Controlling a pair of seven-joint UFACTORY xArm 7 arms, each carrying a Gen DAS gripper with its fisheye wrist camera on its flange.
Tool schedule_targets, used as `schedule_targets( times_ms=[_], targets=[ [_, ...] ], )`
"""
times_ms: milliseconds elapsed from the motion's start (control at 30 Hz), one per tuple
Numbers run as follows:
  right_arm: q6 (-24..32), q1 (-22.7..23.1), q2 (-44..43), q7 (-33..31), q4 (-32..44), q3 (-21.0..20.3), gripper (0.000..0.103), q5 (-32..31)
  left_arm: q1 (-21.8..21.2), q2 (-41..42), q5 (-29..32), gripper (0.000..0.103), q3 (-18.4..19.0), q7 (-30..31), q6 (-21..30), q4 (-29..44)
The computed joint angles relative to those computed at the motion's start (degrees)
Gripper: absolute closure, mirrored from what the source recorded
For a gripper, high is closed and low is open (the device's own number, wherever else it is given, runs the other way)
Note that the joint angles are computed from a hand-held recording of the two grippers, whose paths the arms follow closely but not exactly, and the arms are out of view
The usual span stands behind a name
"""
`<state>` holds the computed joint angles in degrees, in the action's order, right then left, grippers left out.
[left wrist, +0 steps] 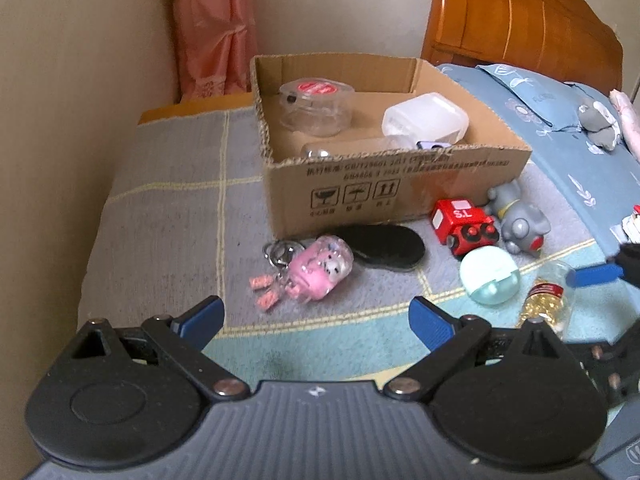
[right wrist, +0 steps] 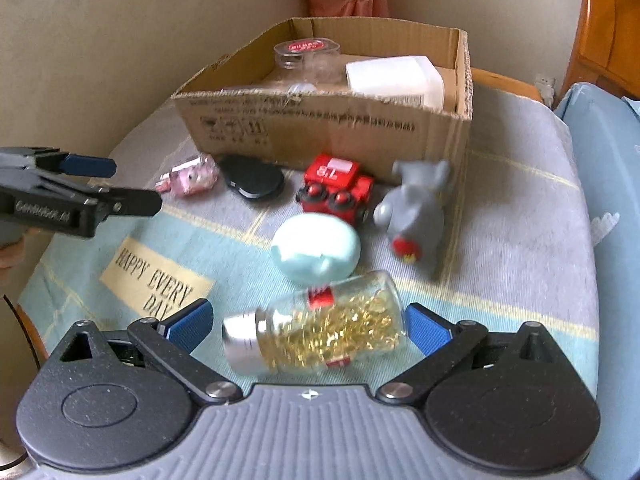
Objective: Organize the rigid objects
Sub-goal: 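Withdraw both grippers toward the pink keychain and capsule jar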
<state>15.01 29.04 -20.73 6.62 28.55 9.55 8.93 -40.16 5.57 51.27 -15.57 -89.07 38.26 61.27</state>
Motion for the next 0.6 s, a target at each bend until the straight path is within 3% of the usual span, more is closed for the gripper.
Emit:
schedule_targets(
  times_ms=[133, 267, 367, 500, 600],
  targets=[
    [1.75, -2.98, -1.63, 7.19, -0.70, 5.44, 0.000, -4.34, 0.13, 0.93, -0.07, 0.005, 0.37, -0.89, -0.78, -0.02],
    [1.77, -10.83, -2.28, 22.12, -0.65, 15.49, 0.000, -16.02, -0.19, 2.47, 0.66, 0.005, 1.10, -2.35, -0.79, 0.95],
    [0.61, -15.39, -1.51, 30.50, -0.62, 20.08, 0.000, -23.11, -0.62, 3.88, 2.22, 0.005, 1.93, -3.54, -0.82, 2.07],
    [1.26, -16.70, 1.05, 36.03, 0.16, 21.19, 0.000, -28.70, -1.57, 6.50, 3.80, 0.005, 3.21, -5.52, 1.23, 4.82],
    [-0.59, -15.73, 0.87, 38.59, -1.03, 19.61, 0.000, -31.48, -2.15, 8.13, 4.39, 0.005, 4.34, -7.25, 2.62, 6.58]
  ],
)
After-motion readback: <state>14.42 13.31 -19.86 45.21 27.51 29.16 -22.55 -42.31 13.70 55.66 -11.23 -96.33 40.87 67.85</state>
